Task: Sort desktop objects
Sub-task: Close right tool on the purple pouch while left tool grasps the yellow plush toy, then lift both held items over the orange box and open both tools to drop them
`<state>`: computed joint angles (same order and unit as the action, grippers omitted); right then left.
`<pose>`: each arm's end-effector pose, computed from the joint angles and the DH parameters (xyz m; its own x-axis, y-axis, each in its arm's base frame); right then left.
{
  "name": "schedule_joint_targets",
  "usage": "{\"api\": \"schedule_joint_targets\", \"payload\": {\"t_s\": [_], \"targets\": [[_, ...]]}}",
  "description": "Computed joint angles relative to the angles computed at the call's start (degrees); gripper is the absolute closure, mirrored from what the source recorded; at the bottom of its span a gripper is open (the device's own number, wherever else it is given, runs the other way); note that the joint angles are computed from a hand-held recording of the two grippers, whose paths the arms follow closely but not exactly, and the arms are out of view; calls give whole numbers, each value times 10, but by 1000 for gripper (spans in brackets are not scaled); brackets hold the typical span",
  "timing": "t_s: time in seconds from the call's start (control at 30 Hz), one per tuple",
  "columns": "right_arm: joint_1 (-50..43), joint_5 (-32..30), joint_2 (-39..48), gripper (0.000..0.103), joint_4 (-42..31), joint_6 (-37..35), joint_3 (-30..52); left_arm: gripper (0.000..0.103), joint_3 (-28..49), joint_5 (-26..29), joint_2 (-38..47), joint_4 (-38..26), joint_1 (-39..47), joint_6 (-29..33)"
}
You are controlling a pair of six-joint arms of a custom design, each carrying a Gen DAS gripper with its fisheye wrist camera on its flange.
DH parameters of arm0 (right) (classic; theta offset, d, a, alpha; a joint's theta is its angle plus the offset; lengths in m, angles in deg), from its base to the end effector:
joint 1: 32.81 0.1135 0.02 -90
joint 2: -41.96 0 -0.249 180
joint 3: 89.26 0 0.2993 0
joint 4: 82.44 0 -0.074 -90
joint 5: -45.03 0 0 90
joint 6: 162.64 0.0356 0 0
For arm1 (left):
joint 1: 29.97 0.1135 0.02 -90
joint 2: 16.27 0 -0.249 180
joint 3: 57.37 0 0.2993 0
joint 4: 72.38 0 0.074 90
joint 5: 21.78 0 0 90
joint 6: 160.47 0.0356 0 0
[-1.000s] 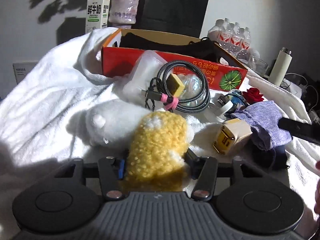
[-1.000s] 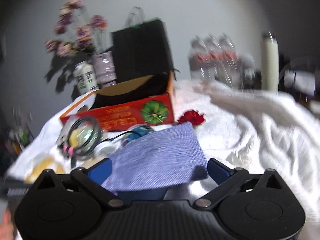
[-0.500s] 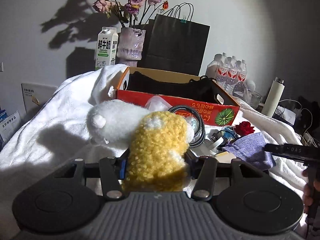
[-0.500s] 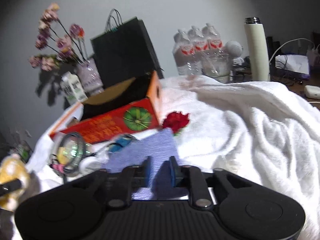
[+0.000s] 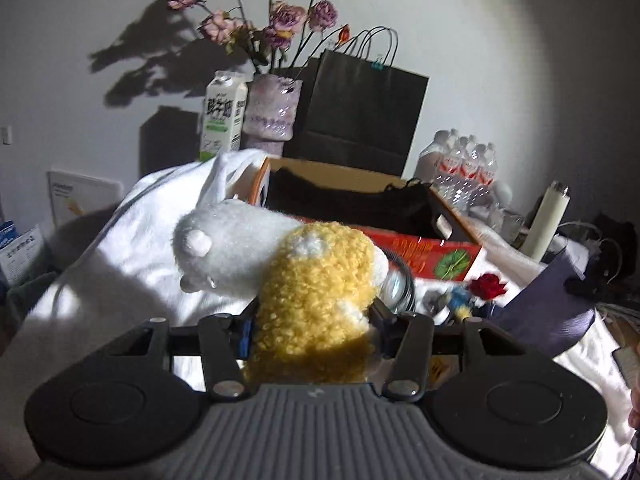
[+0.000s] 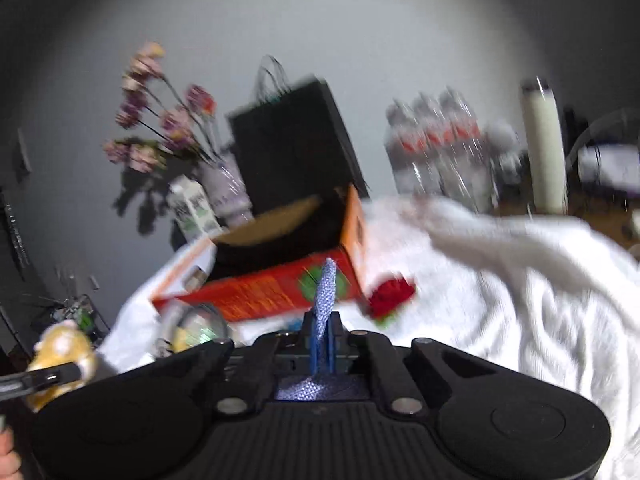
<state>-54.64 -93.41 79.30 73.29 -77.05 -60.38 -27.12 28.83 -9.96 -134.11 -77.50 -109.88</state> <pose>0.1957 -0.0497 0.1677 -0.4745 0.1351 -0.8698 -0.3752 0.8628 0.3387 0.1019 -0.0779 0.2001 -0.4666 -0.2169 -0.8574 -0.0838 0.9759 -0.2013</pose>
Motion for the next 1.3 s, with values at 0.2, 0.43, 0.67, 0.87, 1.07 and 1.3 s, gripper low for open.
{"api": "schedule_joint_targets", "payload": {"t_s": [0.2,0.43,0.67,0.87,1.07,1.3], "targets": [[60,-13,3,99,-11,3,119,50,108,289,173,165,280,164],[268,168,315,99,140,68,358,49,334,347,623,368,390,200],[356,399,772,99,18,56,746,49,616,385,1001,296,425,174],[363,439,914,89,-88,35,888,35,734,348,1126,263,406,220],[371,442,944,54,-179,-13,964,19,751,424,1120,224,431,194],[370,428,856,22,-181,-18,896,4,703,367,1008,187,426,198]]}}
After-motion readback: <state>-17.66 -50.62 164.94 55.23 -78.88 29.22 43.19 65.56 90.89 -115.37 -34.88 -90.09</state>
